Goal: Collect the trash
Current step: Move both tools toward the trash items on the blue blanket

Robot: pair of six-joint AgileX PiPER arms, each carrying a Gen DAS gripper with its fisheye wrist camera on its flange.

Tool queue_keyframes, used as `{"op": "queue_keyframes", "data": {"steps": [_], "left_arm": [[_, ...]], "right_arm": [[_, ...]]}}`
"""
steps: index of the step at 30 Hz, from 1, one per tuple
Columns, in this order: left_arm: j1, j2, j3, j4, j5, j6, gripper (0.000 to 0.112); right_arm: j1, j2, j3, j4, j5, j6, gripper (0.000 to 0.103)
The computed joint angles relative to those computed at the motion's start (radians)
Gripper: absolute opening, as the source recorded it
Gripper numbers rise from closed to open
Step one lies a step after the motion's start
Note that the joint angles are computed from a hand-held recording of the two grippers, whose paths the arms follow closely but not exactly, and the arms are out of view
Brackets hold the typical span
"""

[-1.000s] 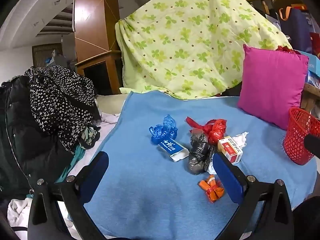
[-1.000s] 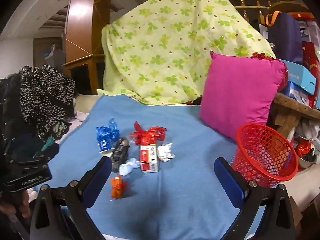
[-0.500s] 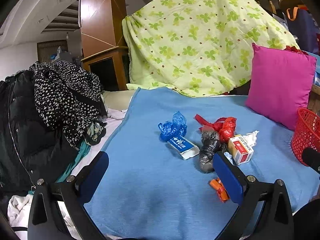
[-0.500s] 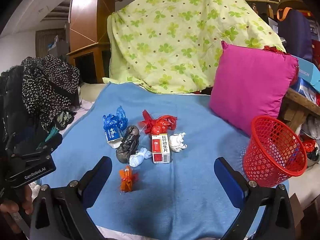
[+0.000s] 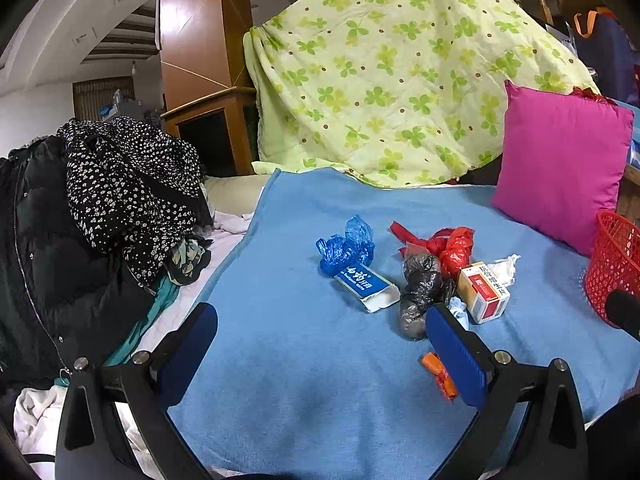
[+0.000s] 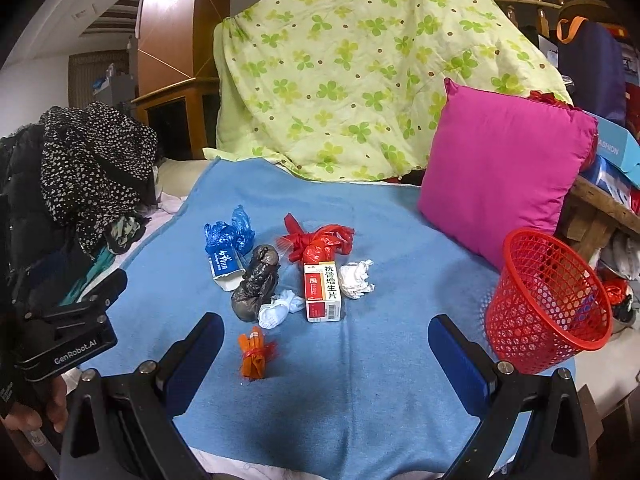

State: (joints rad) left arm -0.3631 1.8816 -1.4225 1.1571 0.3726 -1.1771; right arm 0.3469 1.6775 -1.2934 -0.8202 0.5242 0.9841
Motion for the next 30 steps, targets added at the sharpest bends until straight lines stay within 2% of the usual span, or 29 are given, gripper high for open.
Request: {"op": "queue_keyframes", "data": {"steps": [4,8,15,25,30], "left_arm": [[0.002,0.007,0.011,0.067,-0.018,-0.08,0.103],[0.005,0.015,0.008,0.044,-0.026,-0.059,0.103],[0.0,0.028,-0.005,0.002,-0.026,-0.018,0.103],[-0.012,0.068,-0.04,-0.084,-0.032,0.058,0.103],[-0.01,0.098,-0.059,-0.137,-0.05,0.109,0.103]], "right_arm": [[0.013,0.023,-0.024,-0.026,0.034,0.011,0.103],[0.027,0.045,-0.05,-0.047,0.075,0.014,0.103],[0.03,0.056,-0.057,-0.057,0.097,0.02,0.103],[0.012,0.072,-0.067,-0.058,0.085,0.012,0.103],[-0.022,0.093,-0.073,-0.034,0.045,-0.014,0.103]]}}
